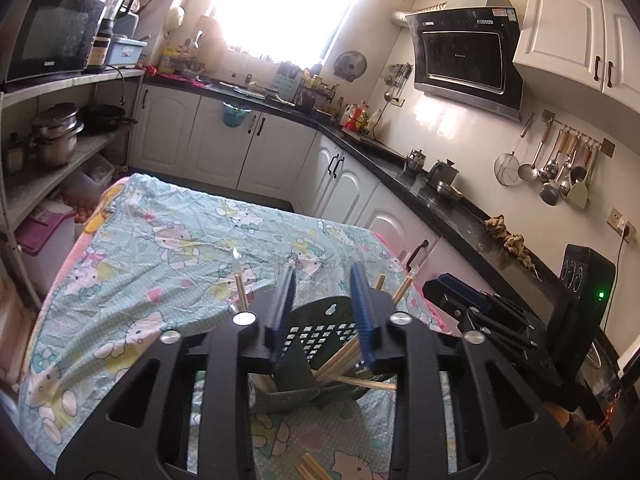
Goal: Organize utensils
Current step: 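Withdraw both open tools from the caddy toward the last chopsticks on the cloth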
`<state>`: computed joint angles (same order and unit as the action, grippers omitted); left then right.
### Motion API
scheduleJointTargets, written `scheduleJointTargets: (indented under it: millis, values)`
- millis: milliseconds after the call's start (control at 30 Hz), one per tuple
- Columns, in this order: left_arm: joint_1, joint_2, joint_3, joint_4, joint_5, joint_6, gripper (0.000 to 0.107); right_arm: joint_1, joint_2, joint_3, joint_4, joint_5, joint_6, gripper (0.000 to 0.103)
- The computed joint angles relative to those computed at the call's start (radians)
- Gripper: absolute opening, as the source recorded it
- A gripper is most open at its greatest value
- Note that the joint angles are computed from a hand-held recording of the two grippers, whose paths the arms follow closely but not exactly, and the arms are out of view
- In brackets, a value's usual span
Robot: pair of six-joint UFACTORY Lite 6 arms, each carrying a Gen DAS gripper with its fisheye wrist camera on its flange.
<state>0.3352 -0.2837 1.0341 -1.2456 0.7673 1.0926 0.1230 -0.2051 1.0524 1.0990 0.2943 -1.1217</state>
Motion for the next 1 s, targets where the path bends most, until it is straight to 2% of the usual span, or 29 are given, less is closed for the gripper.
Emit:
scheduleJointTargets:
  millis: [267, 333, 533, 600, 733, 1000]
  values:
    - [0.053, -0.065, -0.014, 0.021, 0.038, -0.016, 0.055, -0.038, -0.087, -0.038, -0.031, 0.052, 0.025, 0.048]
    - [0.080, -0.078, -0.020, 0.023, 0.066, -0.019, 0.067, -0.050, -0.118, -0.055, -0.036, 0.066, 0.025, 0.050]
    - [0.143, -0.147, -0.064, 0.037, 0.114, -0.016, 0.089, -0.086, -0.199, -0.101, -0.062, 0.112, 0.042, 0.058]
    - [0.164, -0.173, -0.081, 0.040, 0.131, -0.017, 0.092, -0.103, -0.236, -0.124, -0.069, 0.133, 0.048, 0.059]
    - [0.219, -0.231, -0.128, 0.042, 0.175, -0.009, 0.092, -0.129, -0.312, -0.178, -0.069, 0.170, 0.046, 0.064]
    - [0.329, -0.322, -0.201, 0.057, 0.263, 0.014, 0.092, -0.105, -0.445, -0.276, -0.151, 0.174, 0.110, 0.068]
